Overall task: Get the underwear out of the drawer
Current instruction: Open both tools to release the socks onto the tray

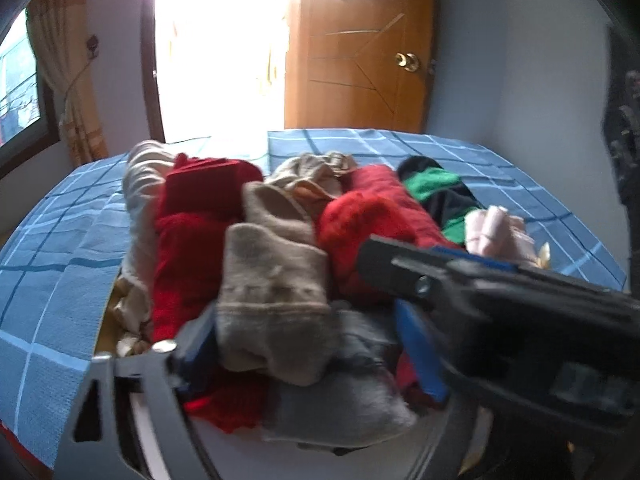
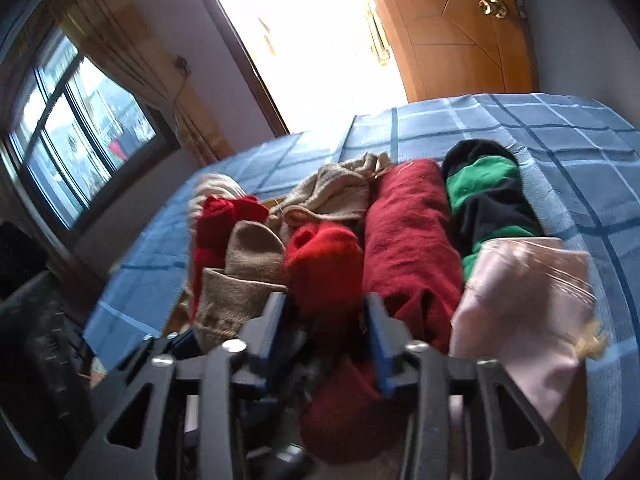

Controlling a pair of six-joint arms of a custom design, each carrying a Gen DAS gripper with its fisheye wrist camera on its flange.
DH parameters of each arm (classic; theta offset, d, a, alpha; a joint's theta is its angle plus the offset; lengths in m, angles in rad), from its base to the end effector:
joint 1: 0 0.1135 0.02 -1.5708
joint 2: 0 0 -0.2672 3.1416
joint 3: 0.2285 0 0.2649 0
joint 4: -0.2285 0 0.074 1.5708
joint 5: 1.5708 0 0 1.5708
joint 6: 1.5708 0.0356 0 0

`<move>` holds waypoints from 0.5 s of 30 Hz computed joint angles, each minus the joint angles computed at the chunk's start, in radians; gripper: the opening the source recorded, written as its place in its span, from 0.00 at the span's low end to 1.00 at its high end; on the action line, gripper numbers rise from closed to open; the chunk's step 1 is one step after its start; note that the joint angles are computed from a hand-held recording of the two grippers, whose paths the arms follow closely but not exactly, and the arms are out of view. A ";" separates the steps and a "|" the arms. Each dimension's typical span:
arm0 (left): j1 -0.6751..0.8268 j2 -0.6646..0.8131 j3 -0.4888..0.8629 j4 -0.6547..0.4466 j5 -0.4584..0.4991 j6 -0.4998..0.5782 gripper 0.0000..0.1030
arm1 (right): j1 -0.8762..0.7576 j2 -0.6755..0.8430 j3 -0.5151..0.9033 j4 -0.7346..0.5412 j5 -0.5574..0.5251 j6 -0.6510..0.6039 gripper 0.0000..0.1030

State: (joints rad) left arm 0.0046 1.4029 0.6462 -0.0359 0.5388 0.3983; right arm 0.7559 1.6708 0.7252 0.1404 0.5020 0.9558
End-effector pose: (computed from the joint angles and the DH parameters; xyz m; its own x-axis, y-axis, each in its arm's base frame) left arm 0.2776 -0.0170 0.1690 -0.5182 0.3305 -0.7888 0.6046 0.7939 -0.0645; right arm 0.2440 0.2065 0.1294 -0.5956 0.4225 -0.6832 0.2216 0.9039 0.3658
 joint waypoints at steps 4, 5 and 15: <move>-0.014 -0.047 -0.012 -0.023 -0.044 -0.014 0.93 | 0.057 -0.079 -0.084 0.059 0.086 0.043 0.58; -0.012 -0.063 -0.014 -0.034 -0.052 -0.016 0.94 | 0.071 -0.102 -0.106 0.061 0.113 0.069 0.59; 0.052 -0.162 -0.050 -0.077 -0.060 -0.059 0.99 | 0.153 -0.180 -0.187 -0.016 0.252 0.228 0.59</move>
